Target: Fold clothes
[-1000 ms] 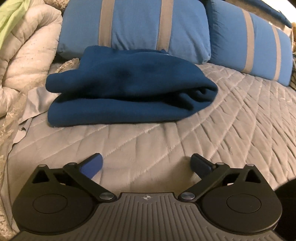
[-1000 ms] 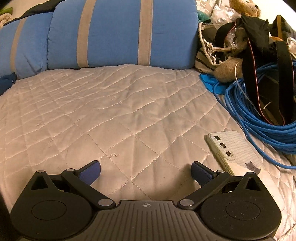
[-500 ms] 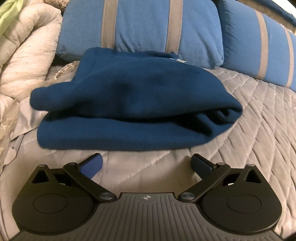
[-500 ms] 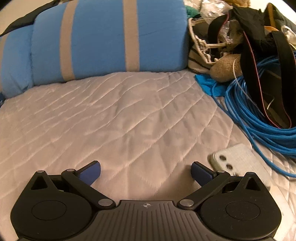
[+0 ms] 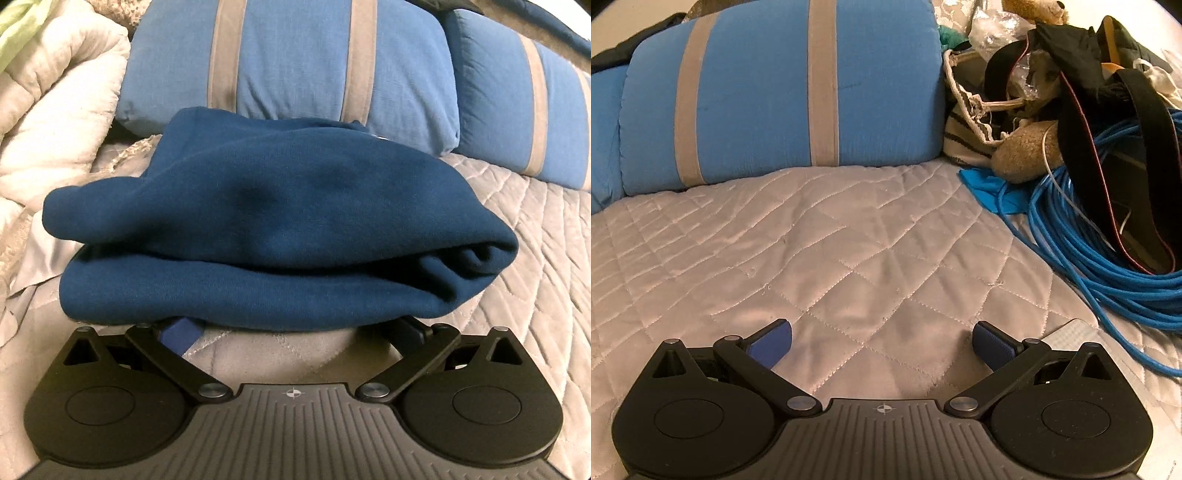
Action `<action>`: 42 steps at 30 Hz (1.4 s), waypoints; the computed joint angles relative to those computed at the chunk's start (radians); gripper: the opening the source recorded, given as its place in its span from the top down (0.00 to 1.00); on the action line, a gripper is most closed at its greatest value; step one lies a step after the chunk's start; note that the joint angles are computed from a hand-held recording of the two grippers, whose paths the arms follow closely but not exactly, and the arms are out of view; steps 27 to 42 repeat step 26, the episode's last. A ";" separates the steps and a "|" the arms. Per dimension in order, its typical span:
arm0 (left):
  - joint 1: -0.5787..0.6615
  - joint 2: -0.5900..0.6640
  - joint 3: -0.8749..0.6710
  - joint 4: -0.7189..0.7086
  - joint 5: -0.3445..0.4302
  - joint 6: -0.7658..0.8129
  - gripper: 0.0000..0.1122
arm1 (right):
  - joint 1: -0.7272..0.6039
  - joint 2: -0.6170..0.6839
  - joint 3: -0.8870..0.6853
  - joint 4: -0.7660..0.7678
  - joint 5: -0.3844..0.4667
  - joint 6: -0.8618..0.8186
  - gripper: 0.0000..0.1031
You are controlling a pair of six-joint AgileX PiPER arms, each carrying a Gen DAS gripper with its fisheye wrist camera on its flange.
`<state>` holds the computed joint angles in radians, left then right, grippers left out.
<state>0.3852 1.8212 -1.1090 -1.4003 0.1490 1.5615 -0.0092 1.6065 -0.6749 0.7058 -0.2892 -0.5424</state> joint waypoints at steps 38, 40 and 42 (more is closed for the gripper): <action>-0.006 -0.025 -0.005 0.131 -0.008 -0.136 0.08 | -0.010 -0.014 0.033 -0.102 -0.028 0.105 0.00; -0.006 -0.025 -0.005 0.131 -0.008 -0.136 0.08 | -0.010 -0.014 0.033 -0.102 -0.028 0.105 0.00; -0.006 -0.025 -0.005 0.131 -0.008 -0.136 0.08 | -0.010 -0.014 0.033 -0.102 -0.028 0.105 0.00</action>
